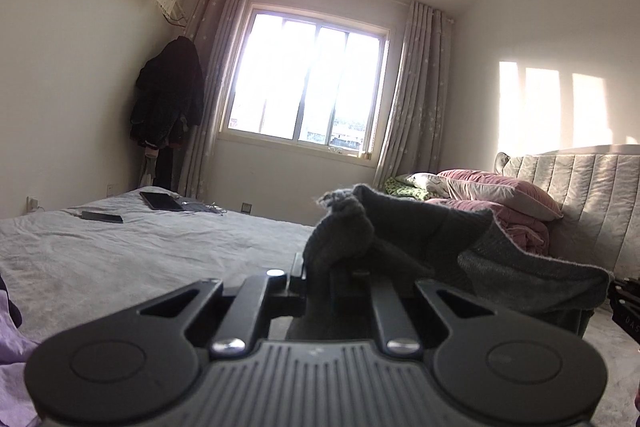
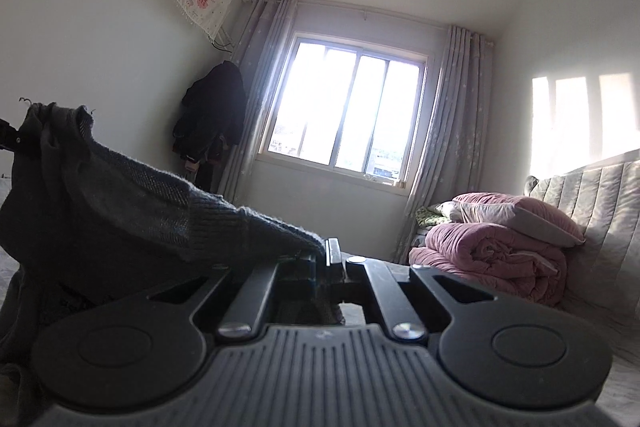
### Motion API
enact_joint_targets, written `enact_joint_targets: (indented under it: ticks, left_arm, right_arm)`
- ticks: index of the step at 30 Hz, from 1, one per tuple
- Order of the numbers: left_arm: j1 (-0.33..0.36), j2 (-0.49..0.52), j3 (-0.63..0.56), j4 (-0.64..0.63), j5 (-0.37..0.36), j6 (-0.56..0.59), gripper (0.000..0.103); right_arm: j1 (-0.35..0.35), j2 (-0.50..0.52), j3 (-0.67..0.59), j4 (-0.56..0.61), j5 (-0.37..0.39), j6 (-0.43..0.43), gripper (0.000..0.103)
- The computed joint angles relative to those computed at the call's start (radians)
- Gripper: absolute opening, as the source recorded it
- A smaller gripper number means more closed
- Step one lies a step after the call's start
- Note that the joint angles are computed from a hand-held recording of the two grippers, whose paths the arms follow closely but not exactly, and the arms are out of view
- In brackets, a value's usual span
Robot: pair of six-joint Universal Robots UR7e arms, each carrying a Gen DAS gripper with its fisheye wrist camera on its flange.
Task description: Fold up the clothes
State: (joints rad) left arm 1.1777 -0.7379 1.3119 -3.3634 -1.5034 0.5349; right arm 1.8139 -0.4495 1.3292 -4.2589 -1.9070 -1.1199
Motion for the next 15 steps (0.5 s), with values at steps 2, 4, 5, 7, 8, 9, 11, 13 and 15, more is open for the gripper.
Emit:
enact_joint_targets:
  ticks: [2, 4, 5, 7, 8, 9, 11, 13, 15]
  left_arm:
    - [0.003, -0.009, 0.007, -0.020, -0.034, -0.013, 0.009]
    - [0.001, -0.022, 0.024, -0.052, -0.057, -0.019, 0.009]
    - [-0.001, -0.028, 0.032, -0.069, -0.068, -0.021, 0.009]
    - [-0.004, -0.041, 0.048, -0.103, -0.090, -0.026, 0.009]
    - [-0.006, -0.048, 0.057, -0.118, -0.100, -0.029, 0.009]
    - [-0.008, -0.056, 0.066, -0.132, -0.109, -0.033, 0.009]
    - [-0.015, -0.073, 0.084, -0.154, -0.121, -0.041, 0.009]
    - [-0.022, -0.090, 0.101, -0.173, -0.131, -0.048, 0.009]
    - [-0.028, -0.106, 0.117, -0.186, -0.146, -0.059, 0.009]
  right_arm:
    - [-0.001, 0.007, -0.012, -0.029, 0.018, -0.036, 0.004]
    - [-0.002, 0.016, -0.024, -0.066, 0.042, -0.084, 0.004]
    - [-0.001, 0.020, -0.029, -0.087, 0.058, -0.110, 0.004]
    - [-0.001, 0.030, -0.039, -0.131, 0.095, -0.165, 0.004]
    - [0.000, 0.032, -0.041, -0.154, 0.116, -0.190, 0.004]
    - [0.001, 0.035, -0.045, -0.177, 0.138, -0.211, 0.004]
    - [0.003, 0.037, -0.056, -0.209, 0.175, -0.240, 0.004]
    - [0.005, 0.034, -0.060, -0.231, 0.206, -0.263, 0.004]
    - [0.007, 0.023, -0.056, -0.247, 0.230, -0.268, 0.004]
